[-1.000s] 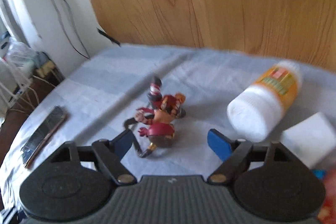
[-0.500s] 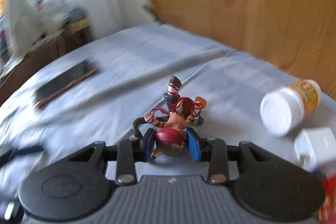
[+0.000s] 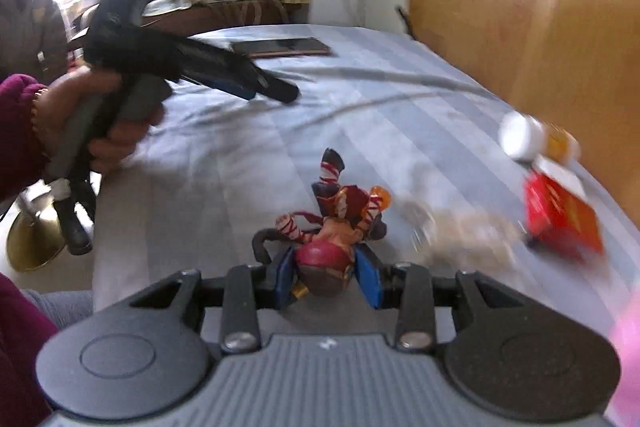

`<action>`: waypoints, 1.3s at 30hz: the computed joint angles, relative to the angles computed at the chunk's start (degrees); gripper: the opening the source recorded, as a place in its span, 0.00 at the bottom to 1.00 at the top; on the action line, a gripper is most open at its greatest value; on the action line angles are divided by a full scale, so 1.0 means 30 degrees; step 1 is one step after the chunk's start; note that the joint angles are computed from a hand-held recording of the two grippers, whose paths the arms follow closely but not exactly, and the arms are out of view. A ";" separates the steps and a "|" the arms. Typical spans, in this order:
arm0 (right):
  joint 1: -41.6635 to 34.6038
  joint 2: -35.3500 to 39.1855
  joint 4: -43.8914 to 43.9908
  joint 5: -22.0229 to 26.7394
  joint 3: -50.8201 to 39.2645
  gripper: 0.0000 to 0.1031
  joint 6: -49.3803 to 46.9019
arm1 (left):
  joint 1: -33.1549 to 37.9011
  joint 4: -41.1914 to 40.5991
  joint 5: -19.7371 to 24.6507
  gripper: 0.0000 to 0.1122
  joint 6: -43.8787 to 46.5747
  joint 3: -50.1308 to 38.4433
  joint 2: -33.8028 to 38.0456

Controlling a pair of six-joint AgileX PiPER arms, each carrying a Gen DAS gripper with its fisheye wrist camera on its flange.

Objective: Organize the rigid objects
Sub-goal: 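Lift the figurine with the right tool while the left tool takes it, then open the left tool over the tin to drop the figurine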

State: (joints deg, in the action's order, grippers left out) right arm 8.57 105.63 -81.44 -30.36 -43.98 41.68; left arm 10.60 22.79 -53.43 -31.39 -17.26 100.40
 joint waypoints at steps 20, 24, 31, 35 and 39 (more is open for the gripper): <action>0.0359 0.1175 0.9014 -0.2102 0.2441 0.57 -0.5610 | -0.7480 -0.1015 0.4341 0.56 0.0813 -0.3225 0.1236; -0.0113 0.1197 0.9368 -0.3267 0.2784 0.49 -0.5901 | -0.7437 -0.0208 0.4528 0.52 -0.0776 -0.3062 0.0074; -0.3994 -0.0951 1.0277 -0.6609 0.4696 0.49 -0.7915 | -1.0521 -0.0715 0.7771 0.53 0.0521 -0.7828 -0.0072; -0.5932 -0.0776 1.1364 -0.6730 0.3743 0.49 -0.8386 | -1.1648 0.1807 1.0095 0.53 -0.1510 -1.3742 0.3036; -0.7555 0.0489 1.1349 -0.6130 0.1435 0.49 -0.7163 | -1.2480 0.5653 1.2226 0.53 -0.5753 -1.9518 0.6327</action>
